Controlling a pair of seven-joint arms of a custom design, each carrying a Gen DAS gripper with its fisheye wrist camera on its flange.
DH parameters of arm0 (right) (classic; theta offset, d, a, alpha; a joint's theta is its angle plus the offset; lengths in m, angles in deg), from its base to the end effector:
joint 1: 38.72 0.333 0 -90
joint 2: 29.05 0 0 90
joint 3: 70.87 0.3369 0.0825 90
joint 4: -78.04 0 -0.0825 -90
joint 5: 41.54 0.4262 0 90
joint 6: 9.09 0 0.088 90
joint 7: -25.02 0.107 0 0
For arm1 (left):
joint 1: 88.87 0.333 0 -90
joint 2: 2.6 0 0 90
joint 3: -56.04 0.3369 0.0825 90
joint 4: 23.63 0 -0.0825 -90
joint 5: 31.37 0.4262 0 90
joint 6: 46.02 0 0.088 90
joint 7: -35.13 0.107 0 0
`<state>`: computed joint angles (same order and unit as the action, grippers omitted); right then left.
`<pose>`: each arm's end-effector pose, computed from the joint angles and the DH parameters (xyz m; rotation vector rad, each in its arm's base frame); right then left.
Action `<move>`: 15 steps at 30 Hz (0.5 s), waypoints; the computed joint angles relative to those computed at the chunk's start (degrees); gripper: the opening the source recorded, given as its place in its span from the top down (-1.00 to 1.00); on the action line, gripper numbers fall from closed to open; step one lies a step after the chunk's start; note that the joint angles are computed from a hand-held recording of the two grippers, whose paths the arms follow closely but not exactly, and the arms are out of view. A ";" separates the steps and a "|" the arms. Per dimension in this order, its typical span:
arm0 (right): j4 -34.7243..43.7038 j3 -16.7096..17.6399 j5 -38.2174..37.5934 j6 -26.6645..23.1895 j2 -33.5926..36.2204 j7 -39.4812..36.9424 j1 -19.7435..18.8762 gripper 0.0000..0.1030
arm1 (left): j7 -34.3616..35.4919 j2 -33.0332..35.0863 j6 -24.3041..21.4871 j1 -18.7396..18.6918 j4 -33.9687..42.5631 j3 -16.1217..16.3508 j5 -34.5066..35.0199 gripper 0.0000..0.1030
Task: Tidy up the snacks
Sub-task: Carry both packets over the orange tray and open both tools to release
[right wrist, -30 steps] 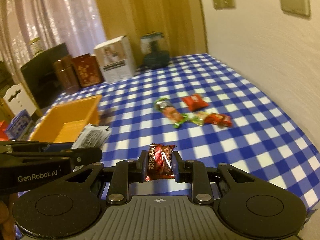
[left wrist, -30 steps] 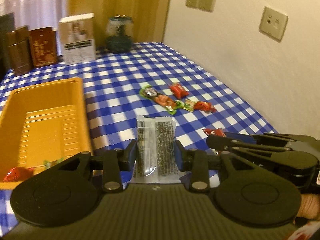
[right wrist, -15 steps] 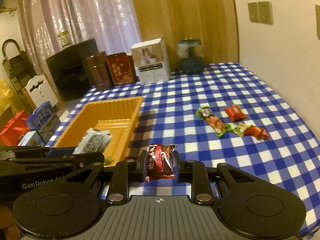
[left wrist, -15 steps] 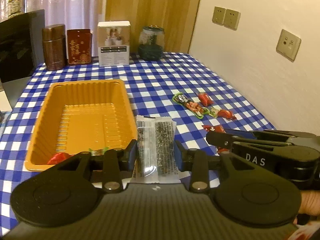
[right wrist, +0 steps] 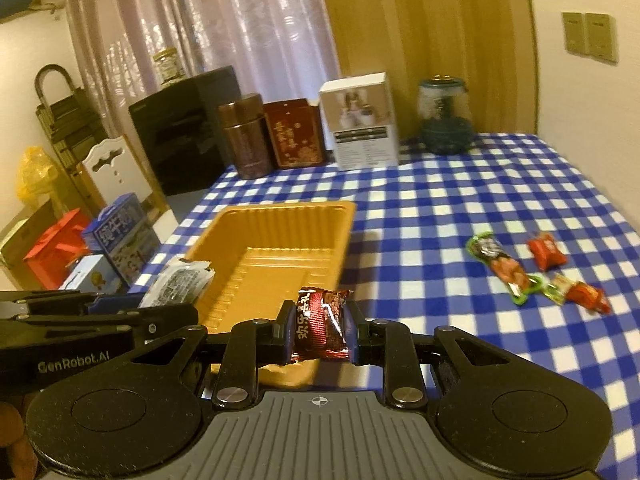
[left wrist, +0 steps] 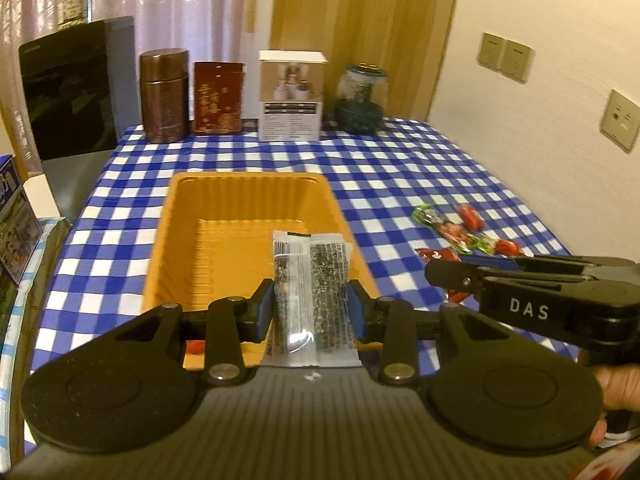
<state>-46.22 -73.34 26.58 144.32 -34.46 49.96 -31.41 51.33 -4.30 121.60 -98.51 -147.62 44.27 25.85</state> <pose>0.5877 0.0206 0.4875 -1.7579 1.3313 -0.3398 0.5384 -0.2689 0.4765 -1.7306 1.7132 -0.9448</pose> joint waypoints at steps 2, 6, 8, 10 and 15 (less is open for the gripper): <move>1.36 0.31 0.02 -0.45 1.54 0.07 0.28 0.50 | 0.60 0.49 0.09 0.52 0.21 0.53 -0.26 0.33; 3.90 1.17 0.68 -1.01 4.82 -1.06 0.43 0.50 | 1.88 2.01 0.24 1.33 1.01 1.40 -0.54 0.33; 5.35 1.68 0.54 -0.99 6.65 -0.97 0.32 0.50 | 2.98 3.23 0.42 1.64 1.83 1.87 -0.83 0.33; 6.78 2.15 0.47 -1.42 8.27 -0.23 0.06 0.50 | 3.24 4.33 0.73 1.78 2.58 2.35 -0.57 0.32; 9.32 3.19 -0.34 -2.27 11.14 1.73 -0.58 0.50 | 2.66 7.28 1.99 1.79 4.40 3.62 -0.26 0.31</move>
<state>-36.90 -70.15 26.24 142.05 -23.32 51.69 -32.00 53.99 2.98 123.59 -96.71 -143.22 47.89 25.60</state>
